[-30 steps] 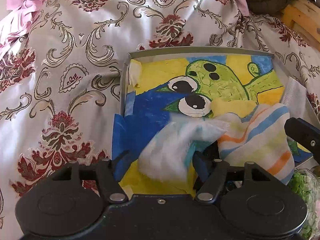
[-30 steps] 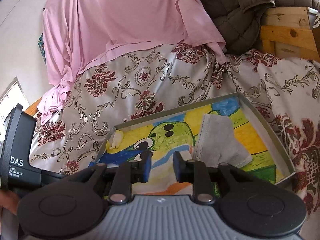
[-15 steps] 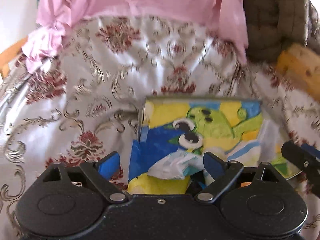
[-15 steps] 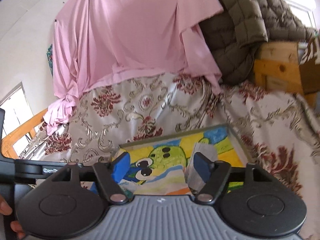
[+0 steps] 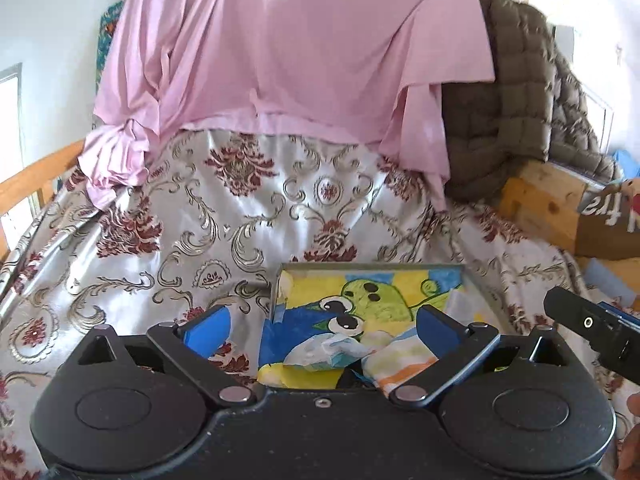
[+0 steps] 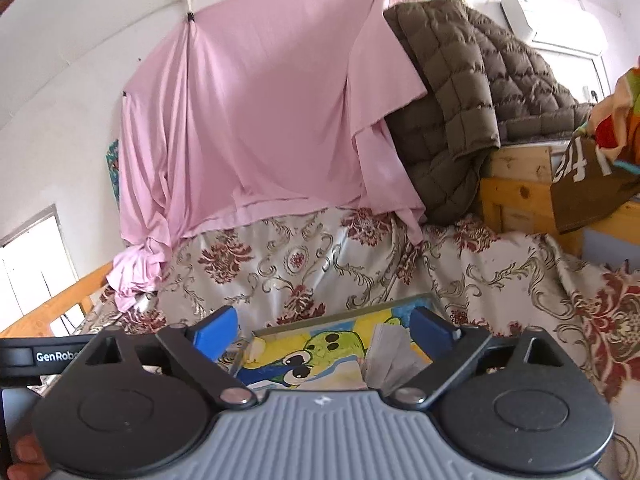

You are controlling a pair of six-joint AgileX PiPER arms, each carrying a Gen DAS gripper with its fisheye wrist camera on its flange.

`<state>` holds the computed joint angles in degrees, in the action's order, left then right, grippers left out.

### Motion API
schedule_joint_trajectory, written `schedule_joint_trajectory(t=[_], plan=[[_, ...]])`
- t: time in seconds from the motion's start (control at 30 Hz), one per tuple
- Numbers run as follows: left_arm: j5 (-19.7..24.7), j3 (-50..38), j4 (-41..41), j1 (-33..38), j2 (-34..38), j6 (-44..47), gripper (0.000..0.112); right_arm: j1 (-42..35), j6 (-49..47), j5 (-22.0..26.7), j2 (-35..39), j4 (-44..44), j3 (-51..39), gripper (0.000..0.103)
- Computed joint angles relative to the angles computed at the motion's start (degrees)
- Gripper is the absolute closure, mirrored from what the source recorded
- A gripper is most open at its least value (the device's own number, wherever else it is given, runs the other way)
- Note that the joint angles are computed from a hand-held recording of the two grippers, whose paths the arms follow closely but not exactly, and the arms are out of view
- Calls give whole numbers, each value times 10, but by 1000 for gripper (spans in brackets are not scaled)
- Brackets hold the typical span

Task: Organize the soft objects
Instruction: 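Lower the striped towel and plastic bag into the painted tray and open both grippers, then move both tools back toward the remaining pile of items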

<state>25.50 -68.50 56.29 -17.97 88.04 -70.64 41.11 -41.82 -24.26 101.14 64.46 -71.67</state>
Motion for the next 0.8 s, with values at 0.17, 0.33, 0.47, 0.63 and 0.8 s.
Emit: schedule_joint_trajectory(t=[0.17, 0.33, 0.47, 0.63, 0.8], plan=[[18, 74, 87, -36, -68, -111, 11, 33, 51, -47, -58, -38, 80, 2], [56, 145, 173, -83, -124, -210, 10, 64, 66, -79, -100, -40, 135, 1], [96, 192, 208, -122, -162, -258, 10, 89, 69, -103, -124, -38, 173, 0], [132, 236, 221, -162, -202, -297, 10, 118, 58, -129, -152, -10, 224, 0], [150, 286, 234, -198, -229, -319, 10, 141, 36, -137, -172, 49, 261, 0]])
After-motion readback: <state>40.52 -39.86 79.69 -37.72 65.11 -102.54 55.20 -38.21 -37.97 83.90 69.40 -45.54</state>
